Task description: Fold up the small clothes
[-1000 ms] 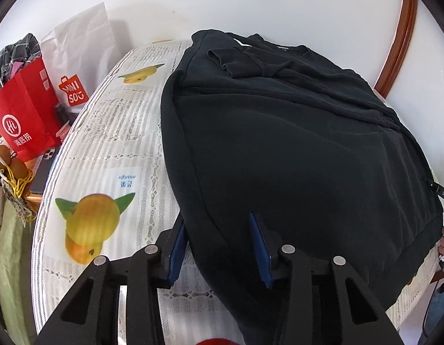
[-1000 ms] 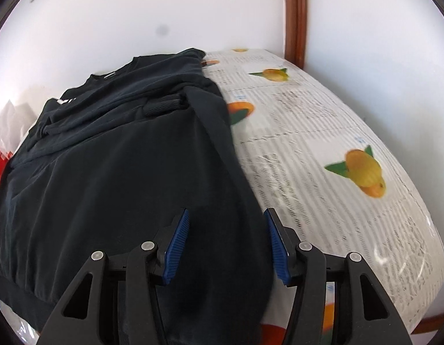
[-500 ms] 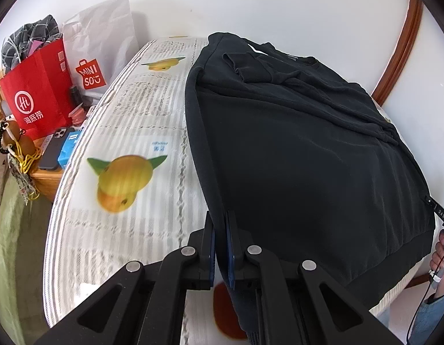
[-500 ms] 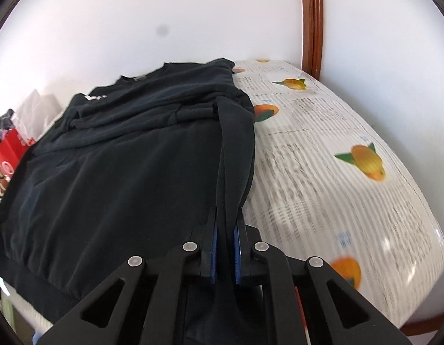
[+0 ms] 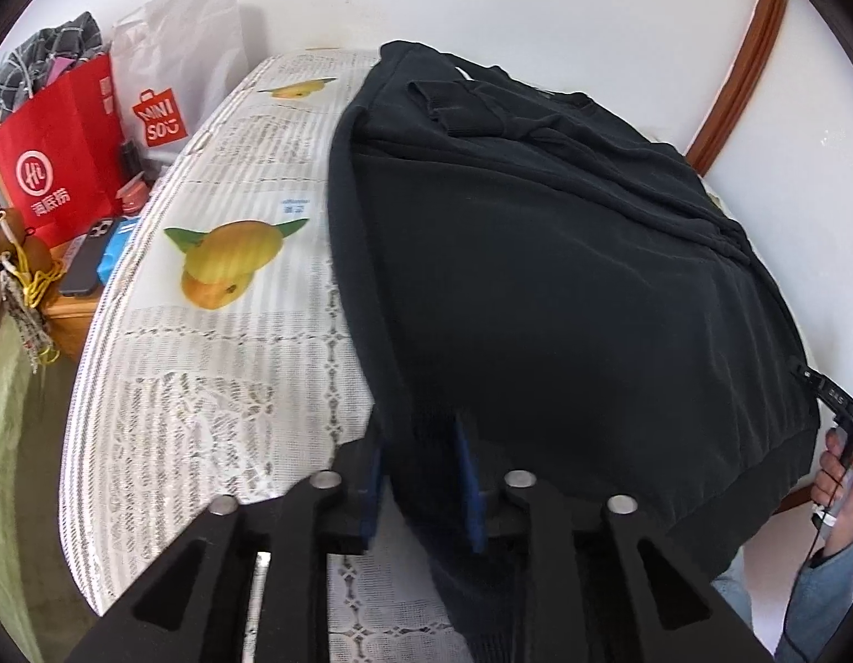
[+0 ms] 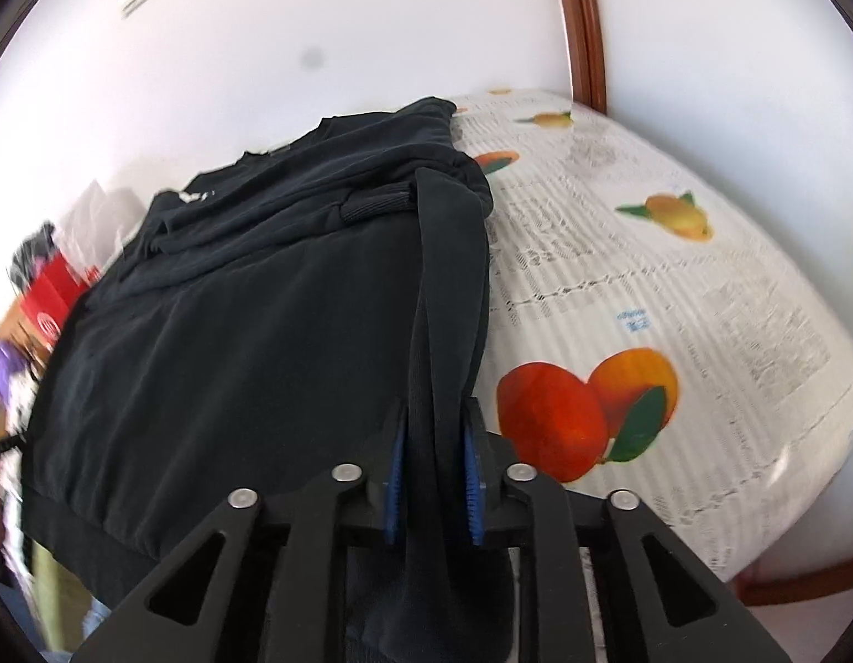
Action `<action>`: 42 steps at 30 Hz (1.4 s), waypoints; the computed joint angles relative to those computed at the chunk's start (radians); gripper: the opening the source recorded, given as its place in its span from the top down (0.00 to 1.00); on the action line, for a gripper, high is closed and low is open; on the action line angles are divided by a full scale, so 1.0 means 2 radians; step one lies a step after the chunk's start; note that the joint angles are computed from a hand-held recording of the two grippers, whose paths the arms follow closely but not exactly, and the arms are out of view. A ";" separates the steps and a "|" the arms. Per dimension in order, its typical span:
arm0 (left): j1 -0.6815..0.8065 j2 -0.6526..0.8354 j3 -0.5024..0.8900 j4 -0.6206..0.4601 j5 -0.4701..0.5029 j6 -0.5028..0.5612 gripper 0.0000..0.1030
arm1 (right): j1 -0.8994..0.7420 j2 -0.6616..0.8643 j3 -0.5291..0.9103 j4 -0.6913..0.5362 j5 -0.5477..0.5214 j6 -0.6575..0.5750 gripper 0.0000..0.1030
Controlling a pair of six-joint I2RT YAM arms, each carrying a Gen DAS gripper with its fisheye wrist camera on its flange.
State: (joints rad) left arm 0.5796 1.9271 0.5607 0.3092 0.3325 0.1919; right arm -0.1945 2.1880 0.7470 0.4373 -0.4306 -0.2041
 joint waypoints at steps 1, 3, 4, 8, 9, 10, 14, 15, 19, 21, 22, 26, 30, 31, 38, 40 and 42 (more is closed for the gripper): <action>-0.005 0.003 0.001 0.002 0.007 -0.003 0.57 | -0.002 0.011 0.018 -0.014 -0.011 0.012 0.75; -0.022 0.004 -0.001 0.016 -0.010 -0.017 0.52 | 0.002 0.018 0.030 -0.017 -0.016 0.027 0.72; -0.034 0.004 -0.008 0.029 -0.029 -0.025 0.52 | 0.010 0.019 0.032 -0.015 -0.009 0.034 0.71; -0.072 -0.009 -0.031 0.056 -0.095 -0.043 0.73 | 0.039 0.018 0.029 -0.003 0.012 0.048 0.65; -0.076 -0.011 -0.032 0.057 -0.104 -0.045 0.81 | 0.045 0.015 0.024 0.002 0.020 0.048 0.65; -0.076 -0.015 -0.032 0.055 -0.108 -0.046 0.92 | 0.054 0.012 0.019 0.005 0.031 0.043 0.65; -0.053 -0.046 -0.045 0.053 -0.075 -0.035 0.93 | 0.079 -0.001 -0.013 0.039 0.057 0.007 0.88; -0.046 -0.056 -0.051 0.053 -0.068 -0.030 0.93 | 0.078 -0.004 -0.024 0.052 0.051 -0.001 0.89; 0.010 -0.110 -0.064 0.030 -0.001 -0.020 0.94 | 0.033 -0.036 -0.056 0.071 -0.008 -0.010 0.90; 0.039 -0.123 -0.054 0.005 0.048 -0.016 0.94 | 0.004 -0.050 -0.052 0.054 -0.052 -0.004 0.90; 0.047 -0.126 -0.043 -0.009 0.067 -0.018 0.94 | -0.007 -0.059 -0.050 0.048 -0.074 0.002 0.90; 0.039 -0.135 -0.017 -0.021 0.064 -0.037 0.94 | -0.002 -0.088 -0.053 0.056 -0.080 0.018 0.90; 0.019 -0.133 0.020 -0.023 0.050 -0.065 0.94 | 0.019 -0.105 -0.027 0.050 -0.076 0.048 0.90; 0.016 -0.130 0.026 -0.019 0.047 -0.070 0.94 | 0.023 -0.107 -0.020 0.048 -0.075 0.054 0.90; -0.012 -0.085 0.116 -0.039 0.006 -0.097 0.94 | 0.061 -0.086 0.088 -0.010 -0.050 0.093 0.90; -0.016 -0.065 0.144 -0.048 0.001 -0.102 0.94 | 0.070 -0.073 0.120 -0.026 -0.045 0.100 0.90; -0.022 -0.044 0.176 -0.059 -0.006 -0.107 0.94 | 0.080 -0.055 0.155 -0.038 -0.039 0.108 0.90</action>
